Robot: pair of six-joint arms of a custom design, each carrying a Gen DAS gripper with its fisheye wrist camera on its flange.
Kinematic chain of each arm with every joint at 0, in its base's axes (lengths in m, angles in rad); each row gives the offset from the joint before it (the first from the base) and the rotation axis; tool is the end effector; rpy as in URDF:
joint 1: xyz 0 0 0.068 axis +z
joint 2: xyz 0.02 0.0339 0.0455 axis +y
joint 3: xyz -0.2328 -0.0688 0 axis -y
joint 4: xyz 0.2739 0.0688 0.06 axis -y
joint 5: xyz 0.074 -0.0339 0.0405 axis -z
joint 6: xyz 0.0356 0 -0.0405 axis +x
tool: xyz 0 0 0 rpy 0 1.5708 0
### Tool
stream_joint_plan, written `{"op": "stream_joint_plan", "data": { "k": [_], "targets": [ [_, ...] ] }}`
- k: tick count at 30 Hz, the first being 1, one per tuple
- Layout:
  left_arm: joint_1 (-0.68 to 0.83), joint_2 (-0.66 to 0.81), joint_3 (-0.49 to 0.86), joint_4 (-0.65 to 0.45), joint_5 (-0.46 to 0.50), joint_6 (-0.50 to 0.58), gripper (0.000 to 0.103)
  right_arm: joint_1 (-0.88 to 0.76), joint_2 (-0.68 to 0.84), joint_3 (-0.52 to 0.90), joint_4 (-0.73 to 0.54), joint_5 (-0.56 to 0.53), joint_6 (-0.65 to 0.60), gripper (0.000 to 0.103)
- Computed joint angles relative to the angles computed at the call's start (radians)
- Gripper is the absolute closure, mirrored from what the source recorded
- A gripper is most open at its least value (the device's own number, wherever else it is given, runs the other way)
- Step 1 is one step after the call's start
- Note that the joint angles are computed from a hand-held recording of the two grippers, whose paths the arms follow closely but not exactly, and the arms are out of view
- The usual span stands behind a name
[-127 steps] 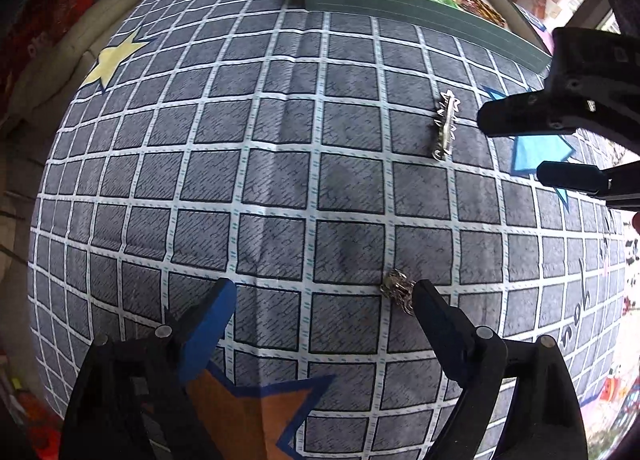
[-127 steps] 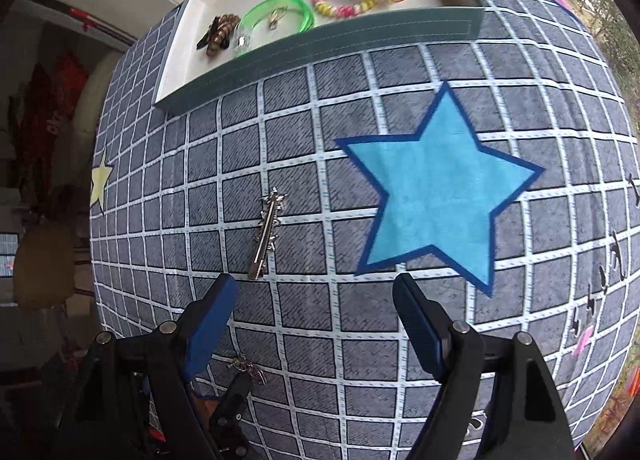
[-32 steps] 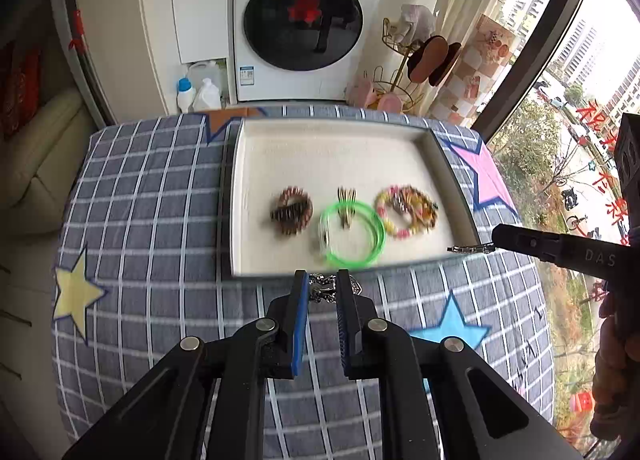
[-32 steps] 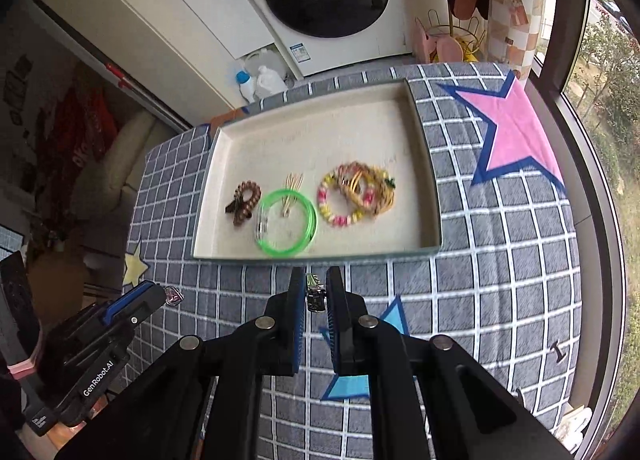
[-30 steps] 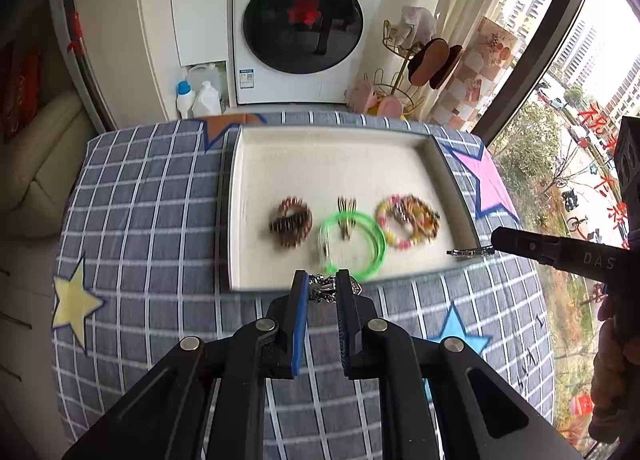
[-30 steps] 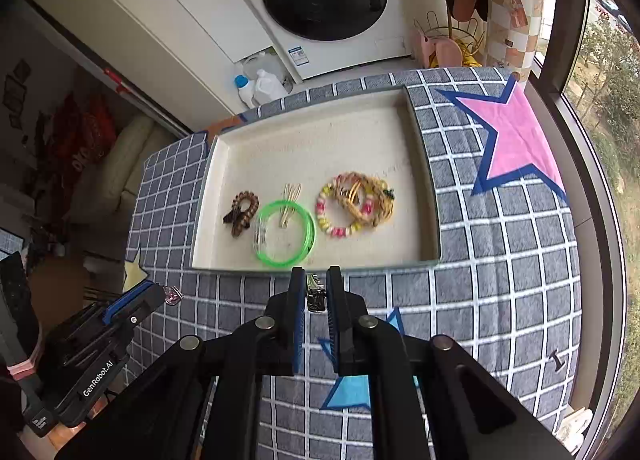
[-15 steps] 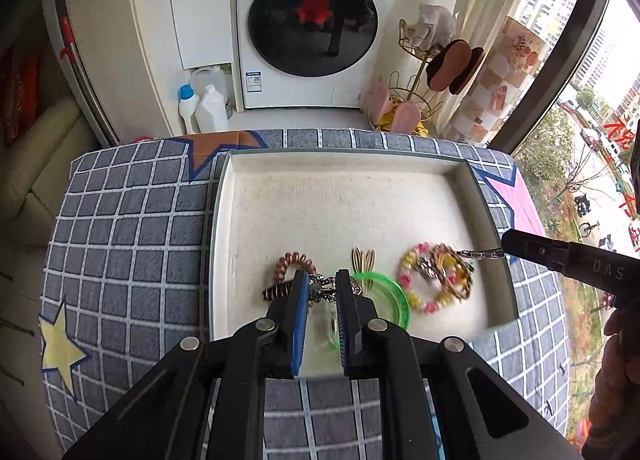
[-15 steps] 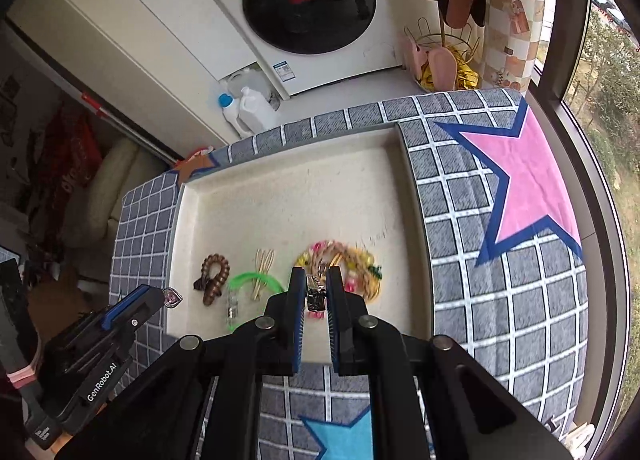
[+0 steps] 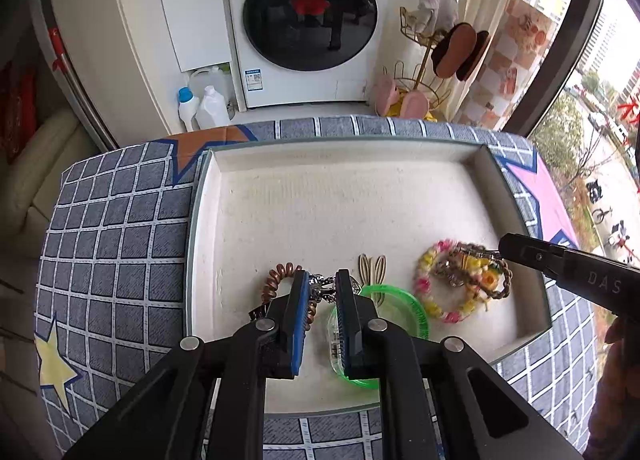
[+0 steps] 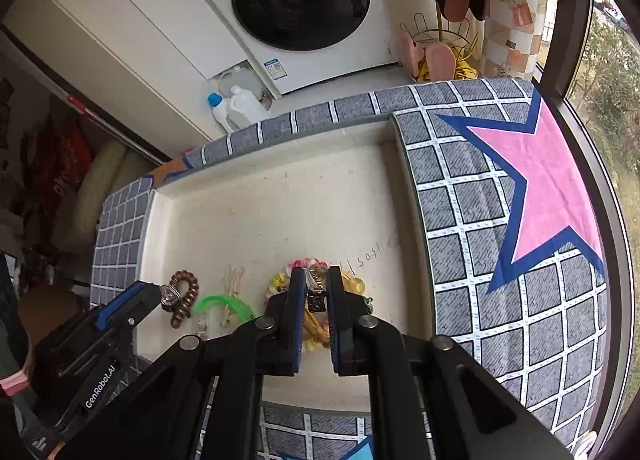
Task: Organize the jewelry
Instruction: 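Open the right tool onto the bracelet pile while the left tool releases the charm by the coiled tie, then withdraw both tools from the tray back over the table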
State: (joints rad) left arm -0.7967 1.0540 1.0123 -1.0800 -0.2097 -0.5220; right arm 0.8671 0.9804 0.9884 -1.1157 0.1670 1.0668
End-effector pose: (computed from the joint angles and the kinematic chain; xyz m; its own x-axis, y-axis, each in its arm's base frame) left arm 0.1650 -0.1581 0.2664 -0.8631 0.1852 -0.4698 0.2375 0.9699 -0.0539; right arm 0.1420 0.1582 0.2715 -0.8959 0.2789 -0.3460 0.1670 0.9328 0.3194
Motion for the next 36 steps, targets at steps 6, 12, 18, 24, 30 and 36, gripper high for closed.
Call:
{"op": "stream_joint_plan", "data": {
  "k": [6,12,18,24,30,36],
  "targets": [
    [-0.025,0.013,-0.022,0.012,-0.018,0.006,0.077,0.007,-0.011,-0.043,0.022,-0.034,0.007,0.092],
    [-0.068,0.054,-0.015,-0.007,-0.063,0.006,0.077,0.004,-0.018,-0.081,0.031,-0.076,0.027,0.091],
    [-0.062,0.052,-0.010,-0.014,-0.059,0.003,0.077,-0.005,-0.021,-0.088,0.026,-0.094,0.024,0.089],
    [-0.066,0.062,-0.003,-0.021,-0.063,0.007,0.077,-0.007,-0.057,-0.095,0.039,-0.099,0.043,0.051],
    [-0.057,0.041,-0.016,-0.006,-0.045,0.008,0.077,0.014,-0.117,-0.085,0.008,-0.057,0.094,0.051],
    [-0.044,0.030,-0.008,-0.005,-0.040,0.008,0.074,0.022,-0.162,-0.082,-0.017,-0.043,0.125,0.051]
  ]
}}
